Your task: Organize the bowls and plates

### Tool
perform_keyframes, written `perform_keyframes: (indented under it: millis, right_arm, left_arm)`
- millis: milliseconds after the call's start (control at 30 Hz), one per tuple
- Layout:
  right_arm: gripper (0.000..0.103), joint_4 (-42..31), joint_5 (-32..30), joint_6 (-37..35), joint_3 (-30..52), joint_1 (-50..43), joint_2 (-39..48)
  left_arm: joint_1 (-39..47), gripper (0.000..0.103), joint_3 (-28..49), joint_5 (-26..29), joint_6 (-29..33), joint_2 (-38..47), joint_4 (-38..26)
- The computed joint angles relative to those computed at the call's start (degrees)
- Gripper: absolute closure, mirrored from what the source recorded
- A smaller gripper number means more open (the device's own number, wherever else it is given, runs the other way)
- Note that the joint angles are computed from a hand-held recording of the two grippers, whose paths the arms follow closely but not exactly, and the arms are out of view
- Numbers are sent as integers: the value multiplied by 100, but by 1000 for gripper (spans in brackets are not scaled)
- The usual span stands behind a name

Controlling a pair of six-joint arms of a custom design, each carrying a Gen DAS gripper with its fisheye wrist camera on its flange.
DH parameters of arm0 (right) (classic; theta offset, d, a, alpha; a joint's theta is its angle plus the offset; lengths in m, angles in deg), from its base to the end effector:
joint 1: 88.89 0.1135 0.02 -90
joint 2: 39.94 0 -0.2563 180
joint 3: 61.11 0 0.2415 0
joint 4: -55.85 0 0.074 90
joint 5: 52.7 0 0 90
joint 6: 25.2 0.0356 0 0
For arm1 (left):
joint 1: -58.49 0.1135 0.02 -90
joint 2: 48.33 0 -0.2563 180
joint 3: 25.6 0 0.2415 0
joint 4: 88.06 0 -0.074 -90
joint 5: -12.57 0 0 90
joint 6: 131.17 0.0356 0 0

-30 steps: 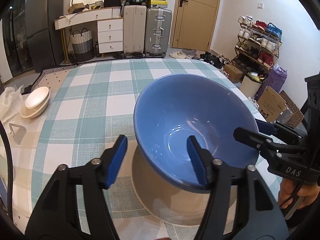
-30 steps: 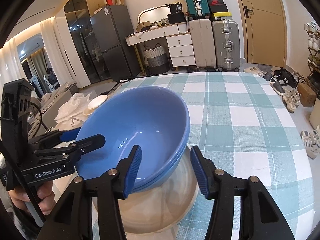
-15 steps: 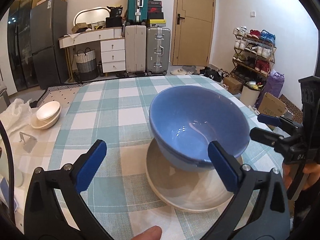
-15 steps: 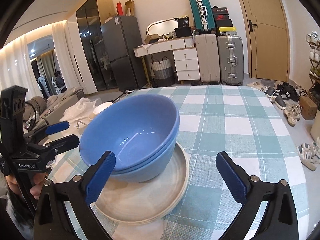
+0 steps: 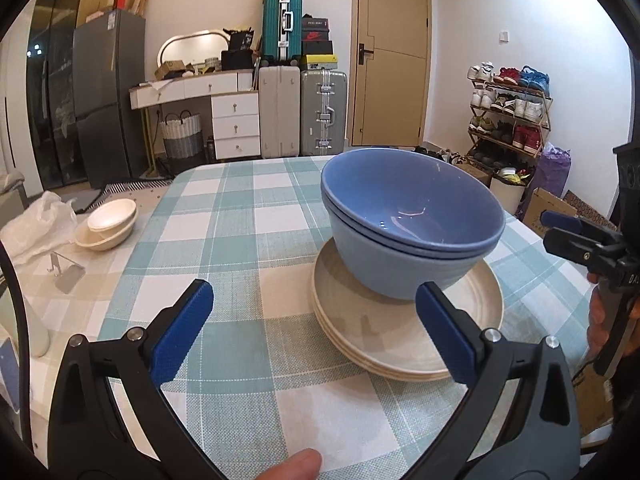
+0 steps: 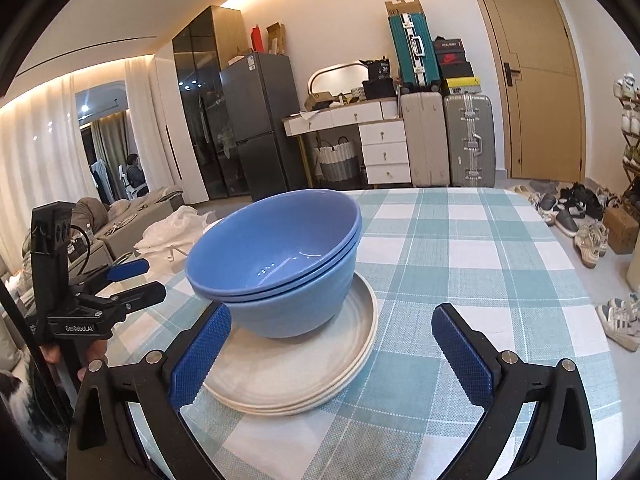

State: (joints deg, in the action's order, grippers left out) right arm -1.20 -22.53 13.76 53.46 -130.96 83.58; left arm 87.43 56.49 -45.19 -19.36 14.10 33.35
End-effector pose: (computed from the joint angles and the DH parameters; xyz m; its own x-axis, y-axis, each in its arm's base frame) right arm 0.3454 -0.2703 0.2057 -0.4853 -0.0884 -0.8699 -0.4797 0.8587 0.1803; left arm 0.1928 0.0849 0.3565 -0.5277 0.0673 -0.8468 0.1615 0.9866 -0.0222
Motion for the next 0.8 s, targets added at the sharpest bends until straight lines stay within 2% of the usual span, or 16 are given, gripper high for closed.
perform_keyframes:
  millis: [200, 367, 433, 567, 667, 800]
  right_arm:
    - [1, 615, -298, -226, -528, -112, -127]
    - [1, 292, -608, -513, -282, -202, 75]
    - [1, 190, -689, -592, -197, -237, 148]
    - [1, 919, -705, -285, -550, -267, 47]
    - [1, 564, -823, -469, -278, -302, 214]
    - [1, 899, -831, -394, -415, -353, 161]
  left_arm:
    - [166, 2, -440, 280, 34, -259, 390]
    - [190, 2, -588, 289, 30, -235, 601]
    - [268, 2, -641, 448, -12, -186, 722]
    - [364, 2, -713, 612, -29, -89, 925]
    - [453, 2, -700, 810, -12, 27, 988]
    - [539, 2, -688, 911, -60, 127, 1090]
